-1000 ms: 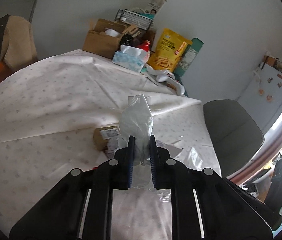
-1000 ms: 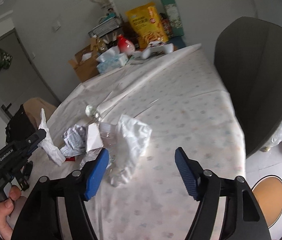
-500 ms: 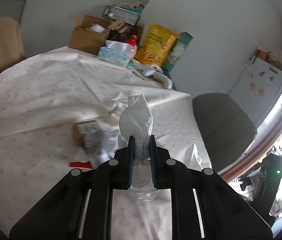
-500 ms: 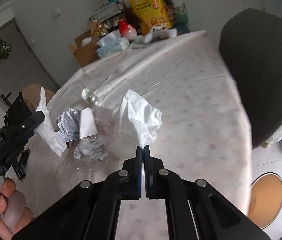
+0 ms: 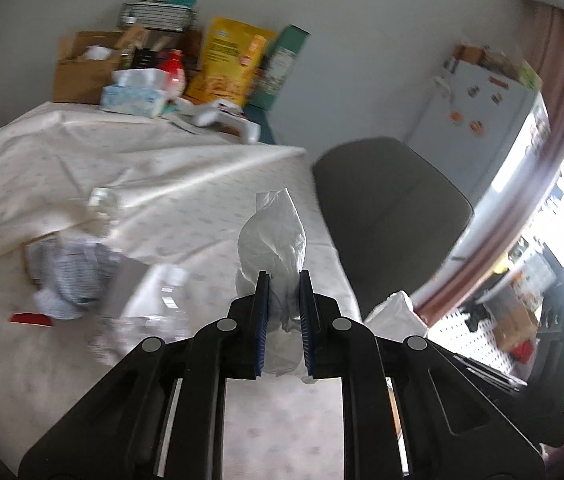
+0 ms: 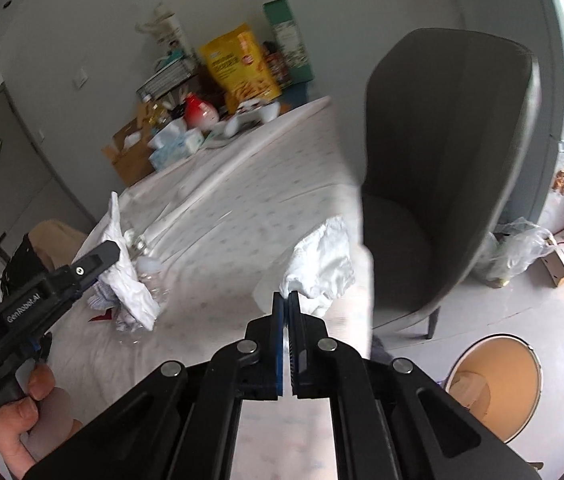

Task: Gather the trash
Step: 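Carry the white tissue with the left gripper toward the bin, then open the left gripper to drop the tissue into the bin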

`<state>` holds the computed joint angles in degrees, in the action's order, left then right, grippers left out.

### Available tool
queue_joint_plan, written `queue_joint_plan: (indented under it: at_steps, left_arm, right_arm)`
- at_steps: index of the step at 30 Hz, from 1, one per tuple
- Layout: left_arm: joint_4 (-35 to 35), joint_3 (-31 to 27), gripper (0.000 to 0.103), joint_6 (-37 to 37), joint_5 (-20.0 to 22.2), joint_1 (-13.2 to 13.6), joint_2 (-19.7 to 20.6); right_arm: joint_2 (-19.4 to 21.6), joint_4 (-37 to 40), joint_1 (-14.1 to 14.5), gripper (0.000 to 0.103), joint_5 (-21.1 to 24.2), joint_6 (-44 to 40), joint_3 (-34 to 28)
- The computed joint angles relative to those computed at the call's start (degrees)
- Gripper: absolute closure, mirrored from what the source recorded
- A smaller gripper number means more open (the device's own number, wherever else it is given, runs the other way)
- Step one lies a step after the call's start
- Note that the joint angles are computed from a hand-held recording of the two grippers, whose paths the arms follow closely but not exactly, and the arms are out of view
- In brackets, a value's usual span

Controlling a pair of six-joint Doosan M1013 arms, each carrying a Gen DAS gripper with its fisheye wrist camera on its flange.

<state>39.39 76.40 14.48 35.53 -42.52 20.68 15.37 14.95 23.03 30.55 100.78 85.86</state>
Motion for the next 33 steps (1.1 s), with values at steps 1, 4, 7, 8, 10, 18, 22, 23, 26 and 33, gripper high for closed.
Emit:
queue_joint_plan:
  at_steps: [1,4,7,8,10,18,22,23,26,33]
  left_arm:
    - [-1.5,-1.1,0.088,2.2,-0.1,-0.2,0.7]
    - [-5.0,-3.7,0.088,6.8,0.1,-0.6,2.5]
    - [-9.1,-6.8,0.088,12.1,0.5,-1.1,4.5]
    - [-10.1,-7.6,0.088,13.4,0.7,-1.3,5.0]
    - [-13.3,-9.6,0.088,17.2,0.9,-1.7,6.5]
    - [-28.3,-20.2,0.088,34.4,4.4,-2.8,13.9]
    - [-32.2,-24.7,0.088,38.3,7.8,-3.3,17.2]
    - [-32.8,-25.7,0.088,38.8,8.6,-3.4,17.8]
    - [-34.4,-29.1,0.088,40.6,11.4,-3.7,20.2]
    - [-38.0,-37.0,0.088,44.2,17.4,-4.7,25.8]
  right_arm:
    - [-0.4,-0.1,-0.4,0.100,-0.3,0.3,0.5]
    - [-1.8,-0.1,-1.9,0.100,-1.3,1.1,2.3]
    - [-3.1,-0.9,-3.4,0.100,-2.4,2.7,4.2]
    - [-3.6,-1.5,-4.0,0.100,-2.6,3.5,4.8]
    - [-4.3,-2.5,-4.9,0.100,-3.0,5.1,5.9]
    - [-6.4,-6.1,-9.1,0.099,-2.9,11.2,10.7]
    - [-6.8,-6.1,-11.2,0.099,-2.7,12.5,12.7]
    - [-6.8,-5.6,-11.9,0.099,-2.5,12.4,13.3]
    - [-6.6,-3.2,-13.7,0.099,-2.2,11.4,14.7]
    - [-6.3,3.5,-16.4,0.099,-2.6,7.7,17.4]
